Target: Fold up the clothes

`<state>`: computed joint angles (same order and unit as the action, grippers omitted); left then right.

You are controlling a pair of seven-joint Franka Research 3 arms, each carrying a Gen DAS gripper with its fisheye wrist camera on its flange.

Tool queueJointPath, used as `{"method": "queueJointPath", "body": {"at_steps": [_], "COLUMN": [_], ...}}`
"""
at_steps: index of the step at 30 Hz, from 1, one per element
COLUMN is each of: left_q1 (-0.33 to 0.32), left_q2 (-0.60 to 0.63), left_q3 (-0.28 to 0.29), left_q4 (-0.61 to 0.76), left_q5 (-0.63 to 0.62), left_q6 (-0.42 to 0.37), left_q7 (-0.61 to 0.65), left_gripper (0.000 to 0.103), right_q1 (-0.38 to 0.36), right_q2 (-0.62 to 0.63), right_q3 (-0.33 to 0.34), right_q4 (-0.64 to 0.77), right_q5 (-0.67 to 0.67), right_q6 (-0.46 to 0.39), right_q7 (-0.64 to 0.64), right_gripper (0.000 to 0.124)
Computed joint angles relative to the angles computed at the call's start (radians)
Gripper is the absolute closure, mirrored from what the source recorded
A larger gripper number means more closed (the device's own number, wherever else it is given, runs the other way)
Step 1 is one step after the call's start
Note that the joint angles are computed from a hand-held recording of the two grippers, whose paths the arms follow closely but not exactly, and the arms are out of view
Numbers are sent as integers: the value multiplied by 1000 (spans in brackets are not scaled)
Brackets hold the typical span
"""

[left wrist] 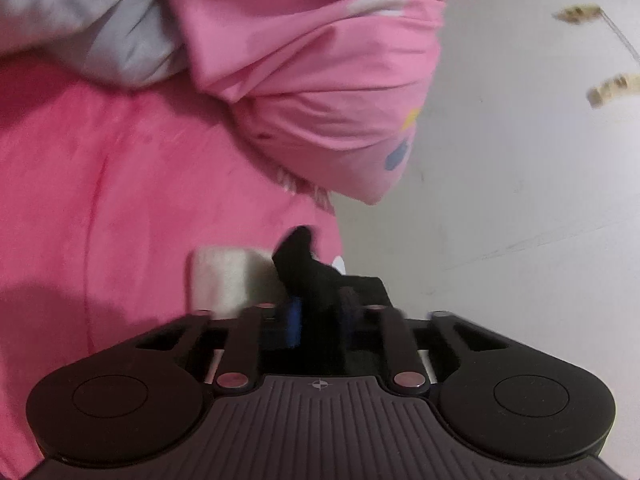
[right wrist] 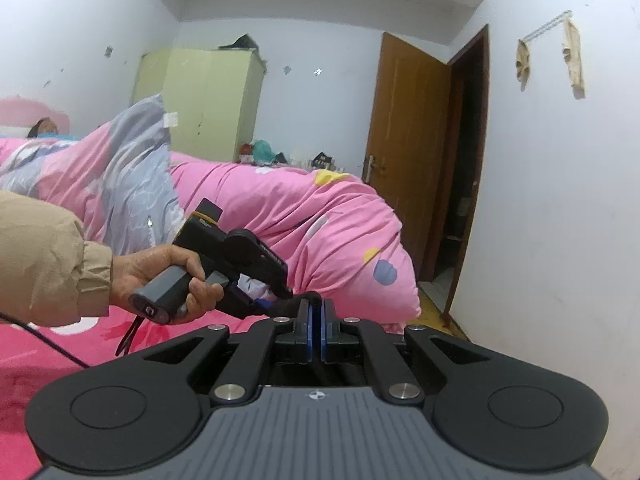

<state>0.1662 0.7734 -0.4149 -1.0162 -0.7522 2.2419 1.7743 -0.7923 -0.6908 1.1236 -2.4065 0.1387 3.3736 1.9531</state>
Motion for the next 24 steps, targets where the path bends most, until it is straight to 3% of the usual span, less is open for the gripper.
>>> {"method": "queueJointPath", "body": {"at_steps": [8, 15, 24], "left_q1": [-34, -10, -27], "left_q2": [-67, -201, -351], "left_q3": [-26, -45, 13], "left_q4": [4, -89, -207], "left_q5": [1, -105, -224], "left_q6": [87, 99, 85], "left_q7": [80, 184, 253], "left_gripper": [98, 98, 98], "right_q1": [24, 131, 235], "right_q2": [-31, -95, -190], "right_q3": [-89, -200, -297], "right_q4": [-49, -105, -114], "right_q5": [114, 225, 269], "right_q6": [70, 101, 50], "right_q7": [65, 41, -7], "right_gripper": [122, 122, 122]}}
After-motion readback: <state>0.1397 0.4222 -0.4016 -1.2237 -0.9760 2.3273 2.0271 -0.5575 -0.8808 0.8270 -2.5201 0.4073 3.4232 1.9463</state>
